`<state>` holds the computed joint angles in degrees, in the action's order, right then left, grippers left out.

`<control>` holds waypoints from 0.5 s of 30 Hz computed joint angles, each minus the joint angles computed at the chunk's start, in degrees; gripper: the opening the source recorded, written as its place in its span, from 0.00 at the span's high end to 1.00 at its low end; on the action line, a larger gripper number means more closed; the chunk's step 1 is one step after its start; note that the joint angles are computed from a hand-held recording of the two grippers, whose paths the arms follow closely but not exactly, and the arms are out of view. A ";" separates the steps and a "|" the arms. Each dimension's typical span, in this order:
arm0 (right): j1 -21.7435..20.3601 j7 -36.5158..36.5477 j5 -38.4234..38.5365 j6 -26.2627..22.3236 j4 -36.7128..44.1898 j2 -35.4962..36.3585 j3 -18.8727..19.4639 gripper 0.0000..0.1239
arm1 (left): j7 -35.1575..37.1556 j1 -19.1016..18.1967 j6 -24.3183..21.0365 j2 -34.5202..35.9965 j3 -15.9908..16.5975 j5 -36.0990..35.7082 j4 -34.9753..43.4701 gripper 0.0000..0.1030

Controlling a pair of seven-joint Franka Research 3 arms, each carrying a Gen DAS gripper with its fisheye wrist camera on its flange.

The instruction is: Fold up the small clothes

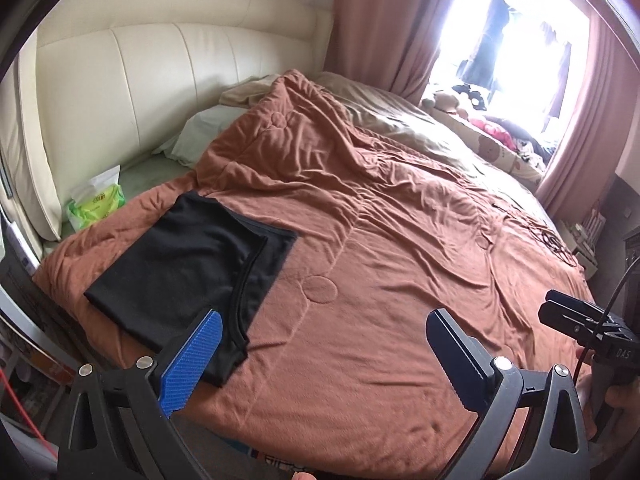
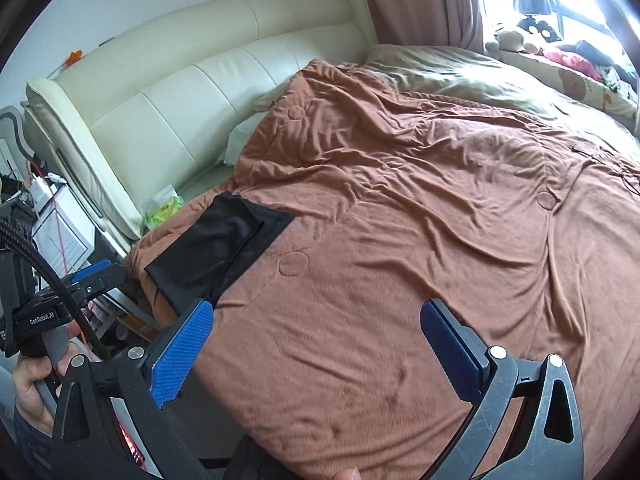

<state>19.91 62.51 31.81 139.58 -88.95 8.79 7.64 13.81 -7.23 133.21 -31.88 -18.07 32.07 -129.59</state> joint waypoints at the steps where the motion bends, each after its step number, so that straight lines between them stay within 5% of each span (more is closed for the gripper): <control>1: -0.62 -1.65 2.14 0.47 -2.63 -2.20 0.06 0.17 | -0.20 -0.23 -0.67 -0.41 -0.61 0.06 0.18 0.00; 7: -1.54 -9.10 10.97 4.90 -17.97 -13.71 -2.29 0.17 | -2.98 -2.38 -2.38 -3.42 -3.35 0.24 -0.14 0.00; 15: -0.65 -10.25 8.67 9.15 -31.28 -24.95 -4.88 0.17 | -6.61 -5.45 -4.21 -5.05 -6.91 0.64 -0.18 0.00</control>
<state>19.26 52.26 40.48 148.73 -120.24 -16.16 2.77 7.19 -12.68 129.00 -36.94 -24.98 32.72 -129.77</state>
